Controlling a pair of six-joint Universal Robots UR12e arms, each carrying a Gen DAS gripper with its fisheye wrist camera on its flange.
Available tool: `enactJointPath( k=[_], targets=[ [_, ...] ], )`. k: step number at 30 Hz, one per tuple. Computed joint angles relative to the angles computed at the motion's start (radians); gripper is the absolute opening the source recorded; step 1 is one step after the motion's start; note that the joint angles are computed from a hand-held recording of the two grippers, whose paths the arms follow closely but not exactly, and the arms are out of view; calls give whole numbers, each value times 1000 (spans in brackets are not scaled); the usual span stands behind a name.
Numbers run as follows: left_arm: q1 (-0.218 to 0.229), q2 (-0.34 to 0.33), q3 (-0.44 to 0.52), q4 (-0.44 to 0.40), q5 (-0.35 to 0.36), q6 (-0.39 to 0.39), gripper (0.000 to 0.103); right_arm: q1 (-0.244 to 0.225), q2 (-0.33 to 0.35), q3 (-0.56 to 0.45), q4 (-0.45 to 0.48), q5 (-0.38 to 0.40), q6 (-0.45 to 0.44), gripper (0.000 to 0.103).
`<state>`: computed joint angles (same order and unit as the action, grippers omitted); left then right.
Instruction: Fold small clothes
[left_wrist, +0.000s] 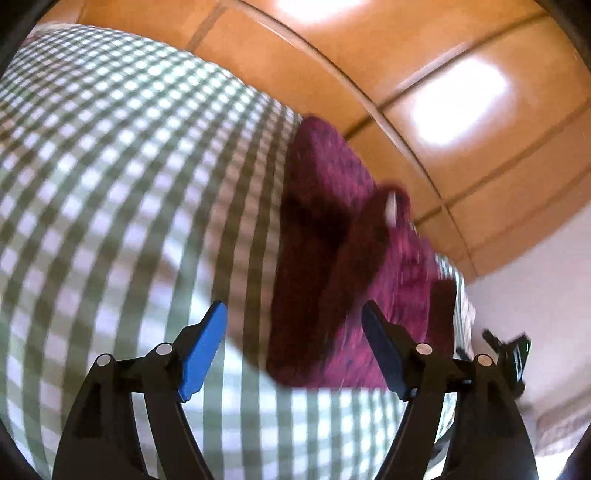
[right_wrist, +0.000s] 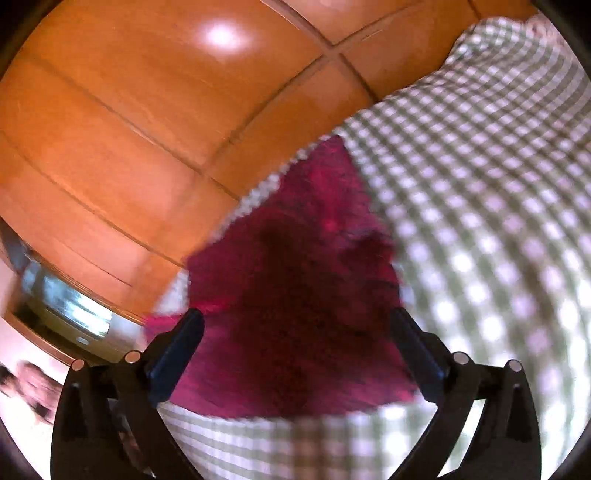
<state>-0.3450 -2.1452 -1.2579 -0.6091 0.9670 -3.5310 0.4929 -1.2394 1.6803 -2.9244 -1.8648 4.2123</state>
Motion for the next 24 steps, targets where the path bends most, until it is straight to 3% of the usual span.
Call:
enactJointPath(
  k=[2,4,5,8,10,15,24],
  targets=[
    [-11,-1,-4,-23,-10,41,74,8,6,-16,107,-16,-20,96],
    [-27,-3,0,-57,3,106,73,14,23,-38,189,-35,-43,66],
    [-35,-7,6,-63,23,123,71,17,34,-52,222,-56,-36,62],
    [-54,-25,46,-117,81,152,43,20,44,-51,229,-82,-40,47],
    [-58,-18,42,-119,97,167,26,26,39,-48,233,-90,-43,28],
    [-53,20,-7,-105,96,210,14,52,11,-31,217,-97,-48,11],
    [-39,122,-141,-116,36,269,12,103,-51,57,130,-65,14,11]
  ],
)
